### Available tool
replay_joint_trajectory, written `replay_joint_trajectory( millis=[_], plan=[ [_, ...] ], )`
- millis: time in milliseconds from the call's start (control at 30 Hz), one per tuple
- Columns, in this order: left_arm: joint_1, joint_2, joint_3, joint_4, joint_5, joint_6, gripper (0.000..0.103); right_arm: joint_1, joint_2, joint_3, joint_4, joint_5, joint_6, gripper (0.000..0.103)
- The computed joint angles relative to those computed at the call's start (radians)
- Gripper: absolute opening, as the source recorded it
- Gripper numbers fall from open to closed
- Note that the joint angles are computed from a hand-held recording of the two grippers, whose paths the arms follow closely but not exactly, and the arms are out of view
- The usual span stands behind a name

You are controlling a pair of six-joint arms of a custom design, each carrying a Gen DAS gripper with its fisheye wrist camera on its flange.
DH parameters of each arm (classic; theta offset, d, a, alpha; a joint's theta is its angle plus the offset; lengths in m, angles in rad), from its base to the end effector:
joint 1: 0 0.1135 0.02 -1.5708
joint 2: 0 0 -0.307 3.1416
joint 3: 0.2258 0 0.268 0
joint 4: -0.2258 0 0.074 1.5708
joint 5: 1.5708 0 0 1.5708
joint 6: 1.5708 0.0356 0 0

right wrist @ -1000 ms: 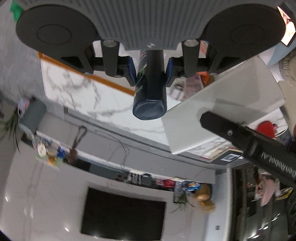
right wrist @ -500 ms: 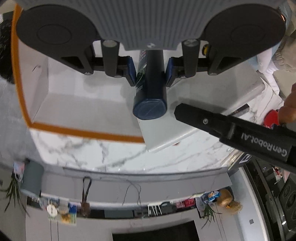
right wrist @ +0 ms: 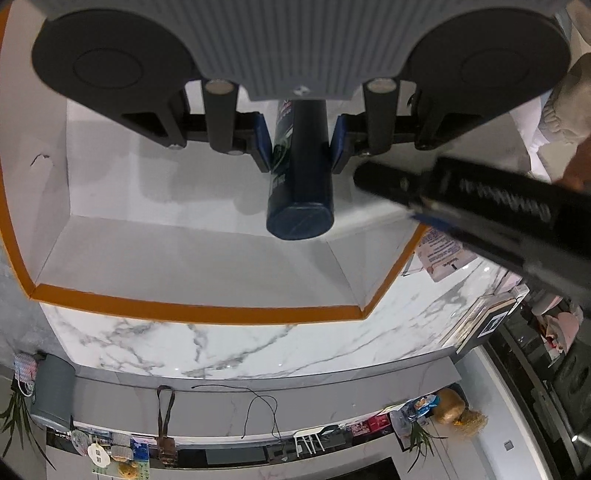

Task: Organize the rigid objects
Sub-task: 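Carry the white box and dark blue bottle over the orange box, then lower the white box and dark blue bottle into the orange box and release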

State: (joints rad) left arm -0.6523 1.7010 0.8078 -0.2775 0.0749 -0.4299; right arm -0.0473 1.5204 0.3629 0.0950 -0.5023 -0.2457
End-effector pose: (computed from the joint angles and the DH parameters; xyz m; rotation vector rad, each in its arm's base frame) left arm 0.2471 -0.1921 0.1512 0.3333 2.7919 -0.3839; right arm 0.2162 0.0069 0.1131 -0.4165 2.4898 0.5438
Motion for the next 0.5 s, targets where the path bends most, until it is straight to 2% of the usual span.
replay_joint_trajectory(
  millis=[167, 300, 433, 500],
  plan=[
    [0.007, 0.023, 0.004, 0.004, 0.001, -0.006, 0.033, 0.035, 0.004, -0.003, 0.013, 0.02, 0.025, 0.033],
    [0.052, 0.031, 0.012, -0.019, 0.067, -0.037, 0.033, 0.029, 0.048, 0.045, -0.037, -0.001, 0.036, 0.033],
    [0.037, 0.031, 0.026, -0.048, 0.038, -0.075, 0.033, -0.012, 0.129, 0.104, -0.114, -0.054, 0.072, 0.033],
    [0.027, 0.023, 0.015, -0.031, 0.016, -0.137, 0.033, -0.017, 0.134, 0.102, -0.116, -0.053, 0.077, 0.033]
  ],
)
